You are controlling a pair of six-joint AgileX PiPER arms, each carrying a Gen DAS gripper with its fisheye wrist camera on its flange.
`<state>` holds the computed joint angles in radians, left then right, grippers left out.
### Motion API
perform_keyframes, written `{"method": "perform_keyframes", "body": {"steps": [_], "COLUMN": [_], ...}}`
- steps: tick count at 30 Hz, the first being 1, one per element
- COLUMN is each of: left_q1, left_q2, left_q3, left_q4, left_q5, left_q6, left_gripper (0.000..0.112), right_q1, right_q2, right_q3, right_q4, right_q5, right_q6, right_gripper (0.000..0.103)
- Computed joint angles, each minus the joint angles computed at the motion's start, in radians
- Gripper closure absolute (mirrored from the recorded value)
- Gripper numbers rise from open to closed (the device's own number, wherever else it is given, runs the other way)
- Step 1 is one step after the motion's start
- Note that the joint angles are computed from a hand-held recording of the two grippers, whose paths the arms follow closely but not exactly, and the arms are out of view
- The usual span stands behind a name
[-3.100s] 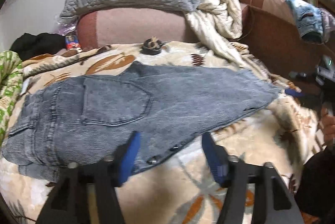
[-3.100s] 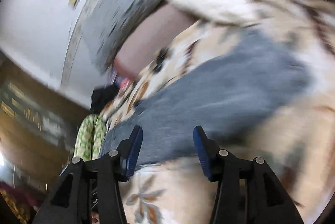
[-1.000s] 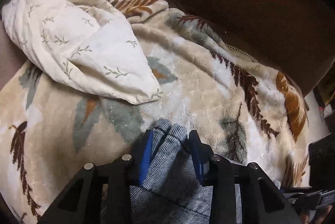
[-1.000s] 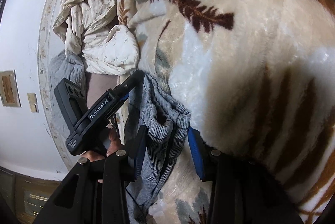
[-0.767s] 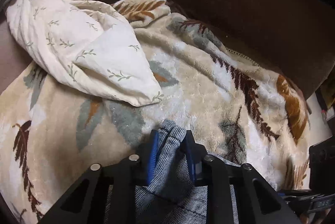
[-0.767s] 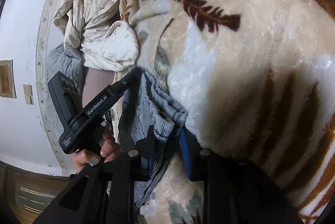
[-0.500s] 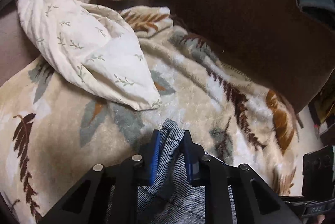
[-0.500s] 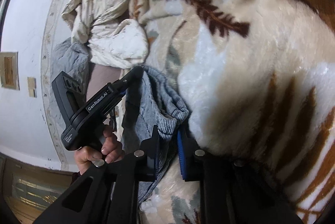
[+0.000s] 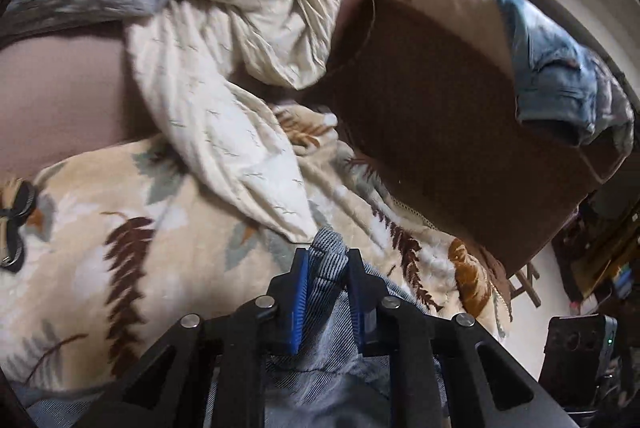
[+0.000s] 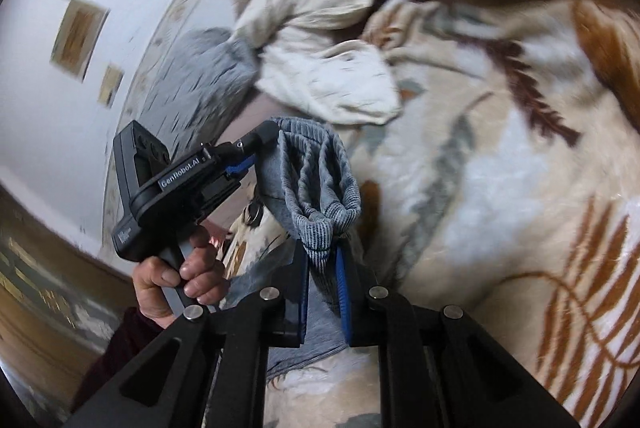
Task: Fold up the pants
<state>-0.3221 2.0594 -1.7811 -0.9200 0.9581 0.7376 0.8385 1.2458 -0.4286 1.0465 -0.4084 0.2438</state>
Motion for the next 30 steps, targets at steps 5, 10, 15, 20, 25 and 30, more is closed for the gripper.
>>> {"method": "perform_keyframes", "body": {"steps": [5,10,15,20,25,30], "left_q1": [0.120,0.224,0.274,0.256,0.206,0.160], "left_q2": [-0.065,-0.103,-0.102,-0.101,-0.106,-0.111], "left_q3": [0.127,0.237,0.279,0.272,0.239,0.199], "left_q4": [-0.094,-0.174,-0.203,-0.214,-0.198,-0.151], "left_q5": [0.033,0.082,0.106,0.106,0.096,0.075], "left_q6": [0.116,0.245,0.286,0.299,0.280,0.241], "left_gripper": [0.094,0.094,0.094,0.094,0.095,0.095], "right_q1": [0.089,0.142,0.120,0.043,-0.032,-0.156], "right_q2": [0.094,0.217,0.264,0.233,0.204,0.223], "right_q3": [-0.133,-0.264,-0.288,-0.216,-0.142,-0.085], "right_q4": [0.178,0.275,0.260,0.179,0.029,-0.165], "right_q5": [0.017,0.056,0.078,0.057,0.032,0.043], "right_q6": [-0.247,-0.417,-0.413,-0.281,-0.098,0.120], "right_gripper": [0.096,0.096,0.096,0.096,0.093,0.092]}}
